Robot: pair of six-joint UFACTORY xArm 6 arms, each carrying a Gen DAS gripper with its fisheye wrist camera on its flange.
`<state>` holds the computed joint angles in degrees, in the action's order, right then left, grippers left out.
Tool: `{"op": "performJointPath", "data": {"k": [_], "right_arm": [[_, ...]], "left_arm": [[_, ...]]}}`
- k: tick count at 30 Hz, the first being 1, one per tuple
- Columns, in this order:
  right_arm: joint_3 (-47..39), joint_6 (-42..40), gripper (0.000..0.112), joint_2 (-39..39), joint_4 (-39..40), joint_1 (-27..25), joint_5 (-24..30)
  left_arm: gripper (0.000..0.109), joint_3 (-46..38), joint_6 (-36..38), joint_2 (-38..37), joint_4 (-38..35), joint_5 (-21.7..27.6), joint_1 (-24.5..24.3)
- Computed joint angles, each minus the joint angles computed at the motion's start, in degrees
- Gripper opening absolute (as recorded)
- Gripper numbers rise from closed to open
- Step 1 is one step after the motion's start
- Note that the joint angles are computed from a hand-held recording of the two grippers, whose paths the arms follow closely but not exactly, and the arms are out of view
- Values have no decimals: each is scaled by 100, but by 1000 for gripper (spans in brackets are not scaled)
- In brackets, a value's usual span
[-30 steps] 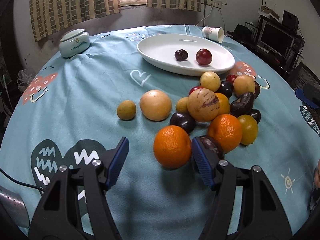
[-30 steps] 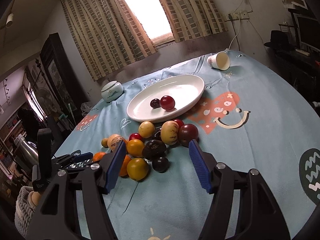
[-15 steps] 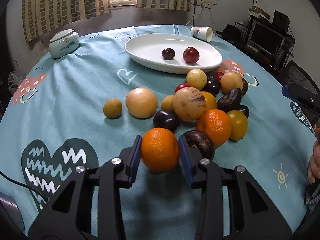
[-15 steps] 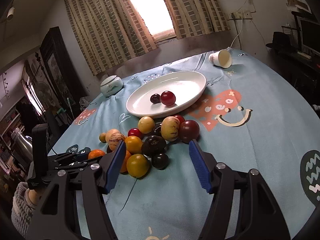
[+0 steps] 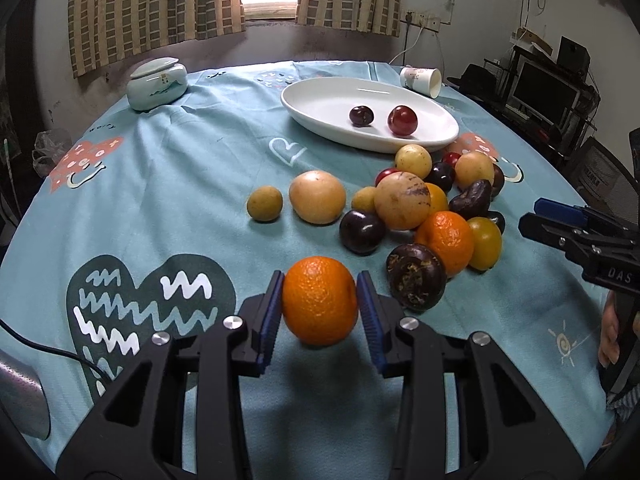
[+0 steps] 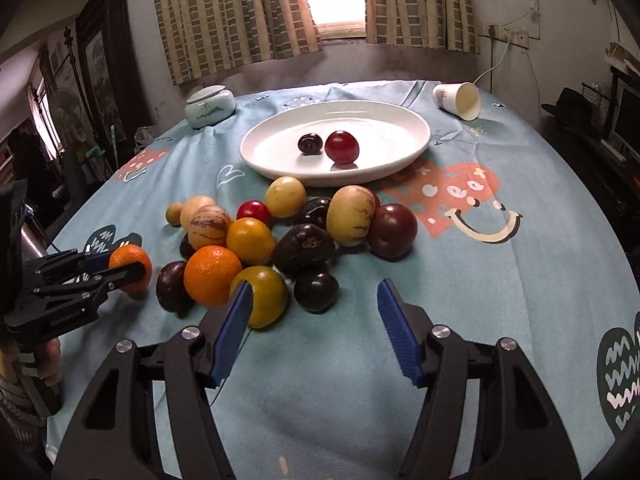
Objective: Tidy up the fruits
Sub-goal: 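Grasp a mandarin with the left tool while the right tool reaches toward a dark purple plum, then place the mandarin on the plate with the left tool while the right tool places the dark plum beside it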
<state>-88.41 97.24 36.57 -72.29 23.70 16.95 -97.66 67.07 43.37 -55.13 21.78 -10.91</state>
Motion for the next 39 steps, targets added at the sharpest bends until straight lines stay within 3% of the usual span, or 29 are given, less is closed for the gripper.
{"op": "performJointPath", "data": {"k": [6,11,14,18,27,32,39], "right_arm": [[-250,-1101,50,308,1160,-99,-249],[-355,-1047,48,377,1097,-104,-169],[-371,-1253,37,408,1303,-112,-175],[-193,-873,37,262,1061,-218,-200],[-541,-2474,37,622,2404,-36,-27],[-628,-2510,29,695,2385,-45,-48],[-605,-2494,29,682,2368,-51,-79]], "left_arm": [[38,-108,-136,66,74,147,56],[38,-104,32,60,-10,165,49],[38,-96,54,52,-41,167,49],[38,-86,39,46,-39,168,46],[38,-47,151,8,-132,175,31],[38,-92,62,43,-27,224,30],[37,-253,-282,168,254,332,63]]}}
